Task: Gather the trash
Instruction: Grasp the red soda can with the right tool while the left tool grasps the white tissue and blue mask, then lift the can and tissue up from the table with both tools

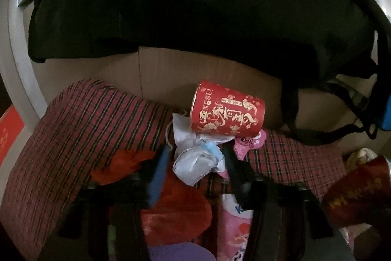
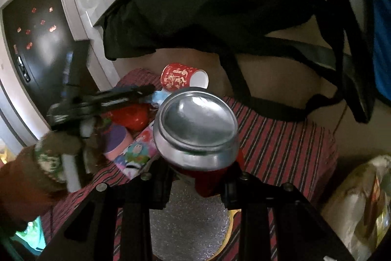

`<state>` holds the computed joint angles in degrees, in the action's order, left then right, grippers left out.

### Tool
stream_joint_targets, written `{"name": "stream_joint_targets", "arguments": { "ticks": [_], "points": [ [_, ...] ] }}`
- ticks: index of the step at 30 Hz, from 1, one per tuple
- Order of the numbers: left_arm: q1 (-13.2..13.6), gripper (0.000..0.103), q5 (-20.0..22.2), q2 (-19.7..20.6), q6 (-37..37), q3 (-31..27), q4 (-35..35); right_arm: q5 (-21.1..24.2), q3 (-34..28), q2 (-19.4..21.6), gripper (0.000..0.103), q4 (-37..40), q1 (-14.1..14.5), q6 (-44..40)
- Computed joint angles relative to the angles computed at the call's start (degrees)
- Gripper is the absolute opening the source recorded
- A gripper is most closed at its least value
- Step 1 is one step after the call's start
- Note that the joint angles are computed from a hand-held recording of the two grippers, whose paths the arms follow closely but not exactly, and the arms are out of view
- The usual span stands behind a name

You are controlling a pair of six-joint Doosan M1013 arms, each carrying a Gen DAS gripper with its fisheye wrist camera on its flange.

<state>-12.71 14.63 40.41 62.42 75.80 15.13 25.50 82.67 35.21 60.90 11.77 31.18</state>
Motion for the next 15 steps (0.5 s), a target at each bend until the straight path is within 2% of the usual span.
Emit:
{"name": "stream_joint_targets", "arguments": {
  "ticks": [2, 4, 8, 13, 15],
  "points": [
    [-0.1, 0.024, 0.4, -0.3, -0.2, 0.4, 0.9, 0.7, 0.7, -0.5, 0.029, 1.4, -0.2, -0.8],
    [0.0, 0.01, 0.0, -1.1, 2.4, 1.5, -1.6, 1.0, 1.4, -1.0, 0.029, 2.6, -0.2, -2.0],
    [0.2, 0.007, -2.5, -4.1, -4.0, 5.7, 2.9, 0.5, 3.4, -2.6, 0.029, 6.4, 0.0, -5.9],
    [-0.1, 0.006, -7.4, -9.4, -21.1, 13.1, 19.6, 0.1, 6.2, -4.8, 0.029, 11.4, 0.3, -11.6],
    [-0.3, 0.006, -8.5, -11.2, -30.8, 15.7, 29.6, 0.7, 7.0, -5.4, 0.029, 12.5, 0.3, -12.8]
  ]
}}
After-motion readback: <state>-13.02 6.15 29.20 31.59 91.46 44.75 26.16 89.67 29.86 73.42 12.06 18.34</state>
